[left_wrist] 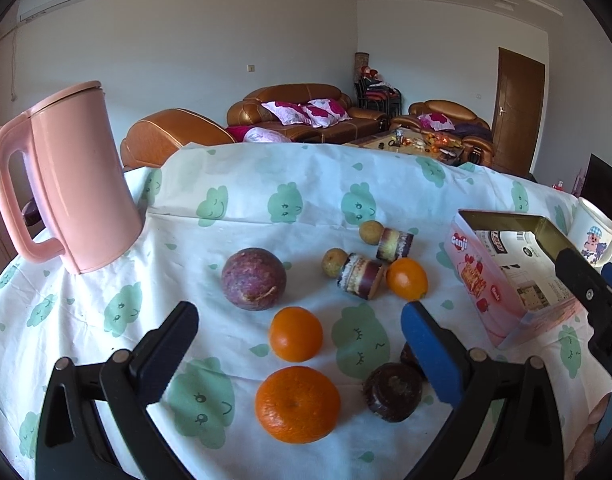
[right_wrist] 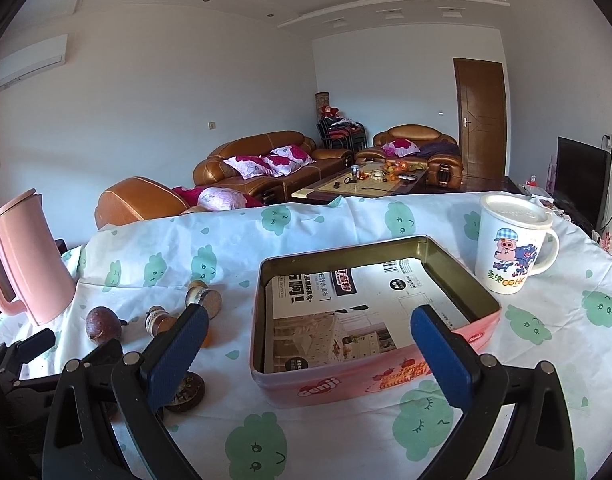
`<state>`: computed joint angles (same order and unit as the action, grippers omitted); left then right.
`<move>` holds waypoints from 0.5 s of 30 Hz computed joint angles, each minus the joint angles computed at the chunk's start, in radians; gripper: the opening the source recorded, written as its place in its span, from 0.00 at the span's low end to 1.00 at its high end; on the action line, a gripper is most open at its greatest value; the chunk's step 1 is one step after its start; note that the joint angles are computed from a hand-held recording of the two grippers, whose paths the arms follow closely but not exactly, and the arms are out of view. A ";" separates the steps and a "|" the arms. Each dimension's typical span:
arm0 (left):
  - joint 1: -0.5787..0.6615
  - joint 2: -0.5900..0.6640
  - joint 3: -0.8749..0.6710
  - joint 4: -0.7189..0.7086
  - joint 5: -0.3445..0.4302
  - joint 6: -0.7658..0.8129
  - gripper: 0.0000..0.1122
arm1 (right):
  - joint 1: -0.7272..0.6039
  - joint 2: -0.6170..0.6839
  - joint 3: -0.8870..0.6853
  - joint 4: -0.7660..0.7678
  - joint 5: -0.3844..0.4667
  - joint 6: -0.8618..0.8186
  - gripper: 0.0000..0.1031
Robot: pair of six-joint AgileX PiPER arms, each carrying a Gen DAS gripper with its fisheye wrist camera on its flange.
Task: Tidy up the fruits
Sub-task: 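Grasp the large orange with the left tool while the right tool grasps a dark brown fruit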
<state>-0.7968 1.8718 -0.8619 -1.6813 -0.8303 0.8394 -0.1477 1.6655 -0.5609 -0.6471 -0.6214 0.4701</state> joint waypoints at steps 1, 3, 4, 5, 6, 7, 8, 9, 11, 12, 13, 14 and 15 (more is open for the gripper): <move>0.000 -0.022 0.027 -0.006 0.001 -0.004 0.92 | 0.003 0.001 -0.003 -0.021 0.007 0.011 0.99; -0.006 -0.063 0.095 -0.004 -0.004 -0.038 0.92 | -0.005 0.006 -0.010 -0.114 0.003 0.073 0.99; -0.012 -0.083 0.132 -0.005 -0.007 -0.058 0.92 | -0.011 0.011 -0.017 -0.178 -0.002 0.120 0.98; -0.008 -0.100 0.162 -0.002 0.002 -0.067 0.92 | -0.017 0.017 -0.029 -0.256 -0.007 0.179 0.97; -0.001 -0.116 0.190 0.006 0.020 -0.071 0.92 | -0.022 0.028 -0.045 -0.345 -0.013 0.248 0.91; 0.002 -0.133 0.217 0.018 0.041 -0.073 0.92 | -0.022 0.039 -0.063 -0.431 -0.015 0.314 0.85; 0.003 -0.150 0.243 0.033 0.060 -0.078 0.92 | -0.018 0.052 -0.081 -0.504 -0.012 0.369 0.69; -0.002 -0.163 0.264 0.042 0.069 -0.085 0.92 | -0.008 0.065 -0.096 -0.559 -0.003 0.410 0.47; -0.015 -0.176 0.289 0.057 0.082 -0.094 0.91 | 0.018 0.065 -0.089 -0.550 0.015 0.371 0.41; -0.017 -0.182 0.296 0.067 0.098 -0.096 0.89 | 0.020 0.062 -0.083 -0.565 0.004 0.361 0.40; -0.014 -0.188 0.300 0.086 0.124 -0.099 0.86 | 0.015 0.062 -0.082 -0.616 -0.020 0.390 0.40; -0.011 -0.196 0.305 0.111 0.153 -0.106 0.85 | 0.018 0.063 -0.083 -0.648 -0.028 0.412 0.40; -0.008 -0.194 0.304 0.140 0.177 -0.121 0.85 | 0.028 0.065 -0.081 -0.655 -0.029 0.410 0.40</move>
<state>-0.8053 1.6782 -0.5579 -1.5415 -0.6536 0.7184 -0.1202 1.7303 -0.6419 -1.3020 -0.6504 0.8800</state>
